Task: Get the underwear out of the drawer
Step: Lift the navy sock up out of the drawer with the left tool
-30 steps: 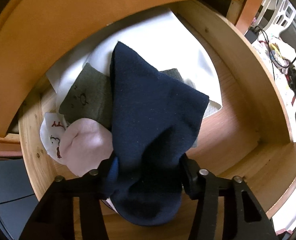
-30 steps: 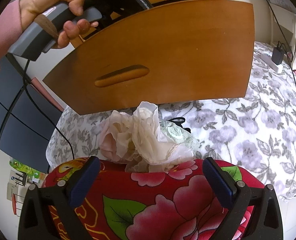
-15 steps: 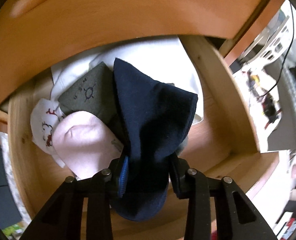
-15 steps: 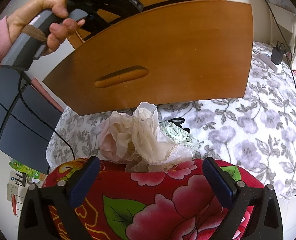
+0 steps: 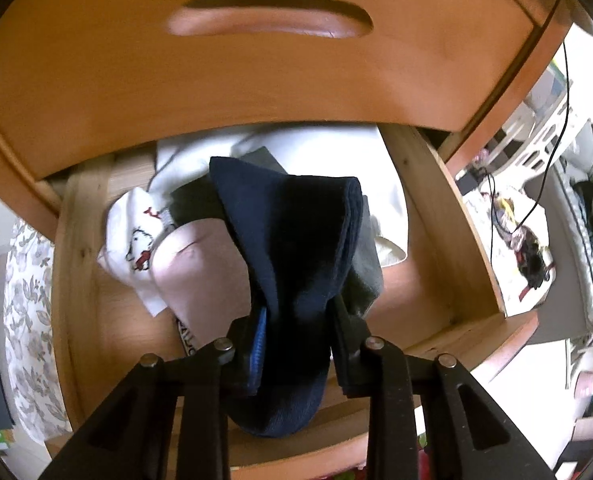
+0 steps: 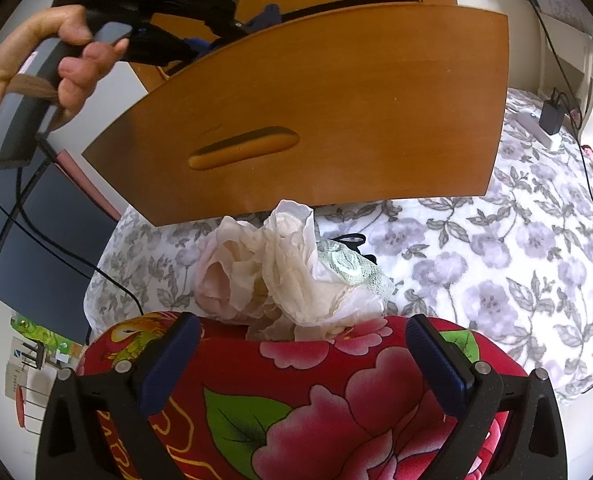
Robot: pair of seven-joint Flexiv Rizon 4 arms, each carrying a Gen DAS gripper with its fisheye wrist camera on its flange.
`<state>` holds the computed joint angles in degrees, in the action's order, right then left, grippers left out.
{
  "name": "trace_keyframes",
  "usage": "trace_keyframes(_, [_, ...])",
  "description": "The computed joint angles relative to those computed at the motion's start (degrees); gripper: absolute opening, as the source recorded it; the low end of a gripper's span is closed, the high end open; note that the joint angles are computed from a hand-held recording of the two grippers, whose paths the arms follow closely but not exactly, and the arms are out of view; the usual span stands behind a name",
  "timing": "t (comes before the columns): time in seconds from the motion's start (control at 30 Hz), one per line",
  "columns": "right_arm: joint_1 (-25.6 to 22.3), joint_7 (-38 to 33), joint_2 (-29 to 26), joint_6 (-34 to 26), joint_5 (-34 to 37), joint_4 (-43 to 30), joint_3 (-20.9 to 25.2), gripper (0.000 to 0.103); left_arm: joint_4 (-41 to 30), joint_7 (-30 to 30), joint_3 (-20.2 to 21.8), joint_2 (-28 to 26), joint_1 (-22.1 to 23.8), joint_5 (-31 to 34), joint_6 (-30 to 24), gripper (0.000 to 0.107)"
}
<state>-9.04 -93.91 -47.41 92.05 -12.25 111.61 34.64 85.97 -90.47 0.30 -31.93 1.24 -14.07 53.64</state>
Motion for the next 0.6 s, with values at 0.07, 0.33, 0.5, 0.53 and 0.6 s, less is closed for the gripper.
trace_keyframes(0.07, [0.4, 0.1, 0.2, 0.5, 0.1, 0.1, -0.4, 0.103, 3.2, 0.0, -0.3, 1.7, 0.3, -0.9, 4.0, 0.029])
trace_keyframes(0.33, [3.2, 2.0, 1.5, 2.6, -0.4, 1.2, -4.0, 0.103, 16.8, 2.4, -1.5, 10.7, 1.3, -4.6, 19.3, 0.029])
trace_keyframes(0.5, [6.4, 3.9, 2.8, 5.4, -1.6, 2.8, -7.8, 0.103, 26.0, 5.2, -3.4, 16.8, 2.6, -9.9, 29.0, 0.028])
trace_keyframes(0.53, [7.1, 4.4, 3.0, 6.0, -1.9, 3.1, -8.7, 0.103, 27.3, 5.6, -3.5, 17.5, 2.6, -10.6, 30.9, 0.028])
trace_keyframes(0.6, [8.2, 5.5, 3.3, 6.9, -2.5, 3.5, -10.1, 0.103, 31.1, 6.7, -4.5, 19.9, 2.8, -12.7, 35.5, 0.028])
